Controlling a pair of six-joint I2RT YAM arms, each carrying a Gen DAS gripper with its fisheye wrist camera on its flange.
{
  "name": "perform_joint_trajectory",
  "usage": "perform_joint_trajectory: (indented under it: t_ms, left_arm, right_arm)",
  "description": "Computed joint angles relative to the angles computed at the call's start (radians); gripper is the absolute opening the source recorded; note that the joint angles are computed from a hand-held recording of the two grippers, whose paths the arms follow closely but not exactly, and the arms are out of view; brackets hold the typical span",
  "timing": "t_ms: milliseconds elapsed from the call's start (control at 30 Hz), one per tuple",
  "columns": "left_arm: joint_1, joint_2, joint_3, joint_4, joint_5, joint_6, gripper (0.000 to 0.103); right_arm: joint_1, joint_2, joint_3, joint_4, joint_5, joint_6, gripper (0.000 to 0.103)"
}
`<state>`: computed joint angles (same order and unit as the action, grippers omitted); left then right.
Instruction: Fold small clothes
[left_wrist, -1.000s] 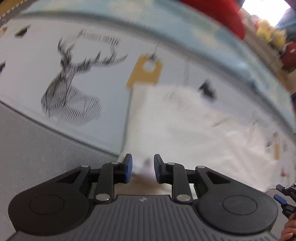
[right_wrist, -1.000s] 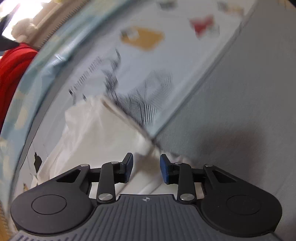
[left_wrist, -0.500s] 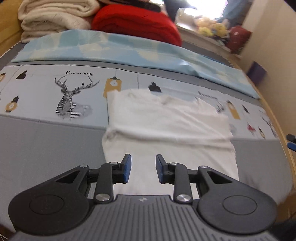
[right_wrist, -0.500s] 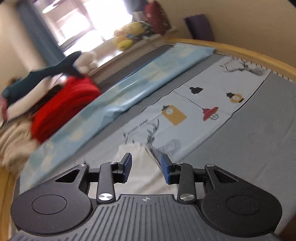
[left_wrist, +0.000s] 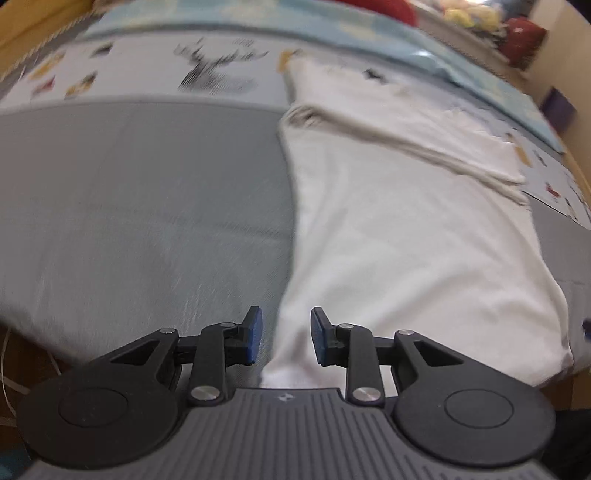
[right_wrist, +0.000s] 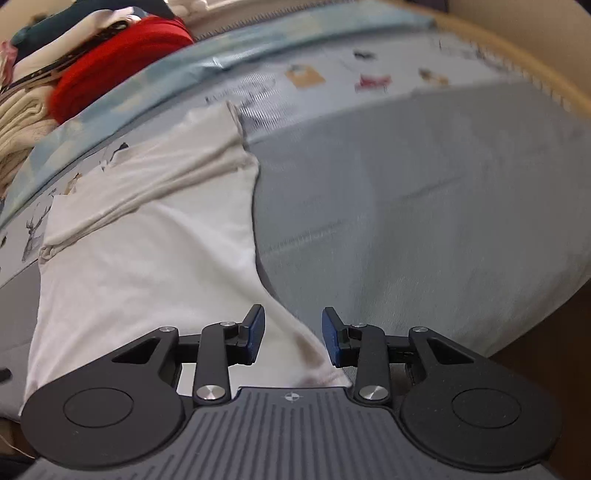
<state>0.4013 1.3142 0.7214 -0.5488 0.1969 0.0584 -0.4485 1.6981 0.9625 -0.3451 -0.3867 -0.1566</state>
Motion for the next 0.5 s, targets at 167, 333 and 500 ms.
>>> perform_joint_trajectory:
  t_ms: [167,333,500]
  left_arm:
    - [0.072,0.1,0.011,-0.012,0.019,-0.021,0.032]
    - [0.06,0.116,-0.008,-0.008,0.009,-0.001,0.032]
    - [0.005,0.094,-0.043,0.027,-0.04,-0.009,0.032]
  right_arm:
    - [0.052,0.075,0.022,-0.013,0.102,0.008,0.037]
    - [0.093,0.118,0.019,-0.015,0.199,-0.039,0.038]
    - [0.101,0.114,-0.01,0.011,0.226,-0.079,0.042]
